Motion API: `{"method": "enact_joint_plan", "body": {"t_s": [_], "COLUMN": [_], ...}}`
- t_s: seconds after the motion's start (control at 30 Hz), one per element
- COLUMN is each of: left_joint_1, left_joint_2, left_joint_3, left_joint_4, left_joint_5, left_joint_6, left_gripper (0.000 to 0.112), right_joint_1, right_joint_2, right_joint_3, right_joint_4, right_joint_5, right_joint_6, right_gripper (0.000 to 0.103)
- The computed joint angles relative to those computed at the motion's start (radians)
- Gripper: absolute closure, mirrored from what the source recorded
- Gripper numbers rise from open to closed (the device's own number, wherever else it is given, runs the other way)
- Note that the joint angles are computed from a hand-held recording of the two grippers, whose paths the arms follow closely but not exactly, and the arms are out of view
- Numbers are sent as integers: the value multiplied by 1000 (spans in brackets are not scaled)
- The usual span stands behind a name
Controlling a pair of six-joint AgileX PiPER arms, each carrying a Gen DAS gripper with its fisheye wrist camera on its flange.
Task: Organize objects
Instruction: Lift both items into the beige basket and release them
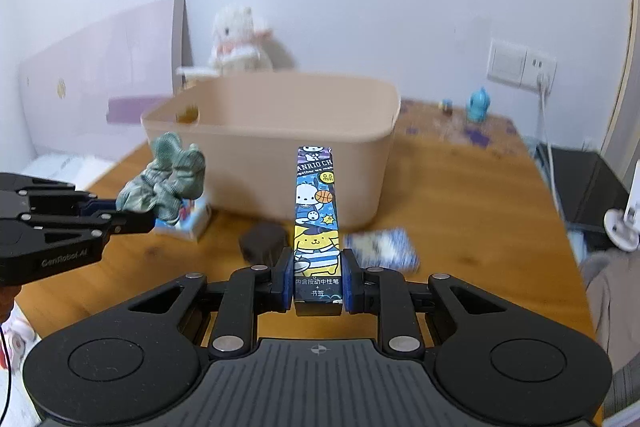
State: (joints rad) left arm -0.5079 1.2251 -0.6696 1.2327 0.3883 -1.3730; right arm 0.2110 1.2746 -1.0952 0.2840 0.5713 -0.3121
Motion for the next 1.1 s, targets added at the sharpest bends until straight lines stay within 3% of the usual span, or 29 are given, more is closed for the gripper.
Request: {"method": "enact_joint_plan", "body": {"t_s": [0.23, 0.37, 0.6, 0.67, 0.83, 1.1], "left_joint_1": [57, 132, 213, 216, 259, 290], "left_joint_2": [29, 120, 331, 401, 564, 728], "left_joint_3": [-144, -271, -478, -552, -764, -956], "left_joint_4": [-45, -184, -244, -276, -596, -792], "left_joint_5": [26, -2, -19, 13, 101, 269], "left_joint_6": [117, 298, 384, 430, 753, 988], "left_gripper": [99, 99, 99, 99, 99, 98], "right_joint_1": [-22, -30, -48, -39, 10, 47], "right_joint_2": [70, 155, 389, 465, 636, 868], "right_joint_3": [-168, -293, -609, -701, -903, -1196], "right_joint_4": [0, -21, -6, -38, -175, -230], "right_joint_5": [-9, -2, 124, 164, 243, 426], "right_joint_6": [7, 25, 55, 93, 173, 203], "right_gripper": [82, 82, 82, 82, 82, 82]}}
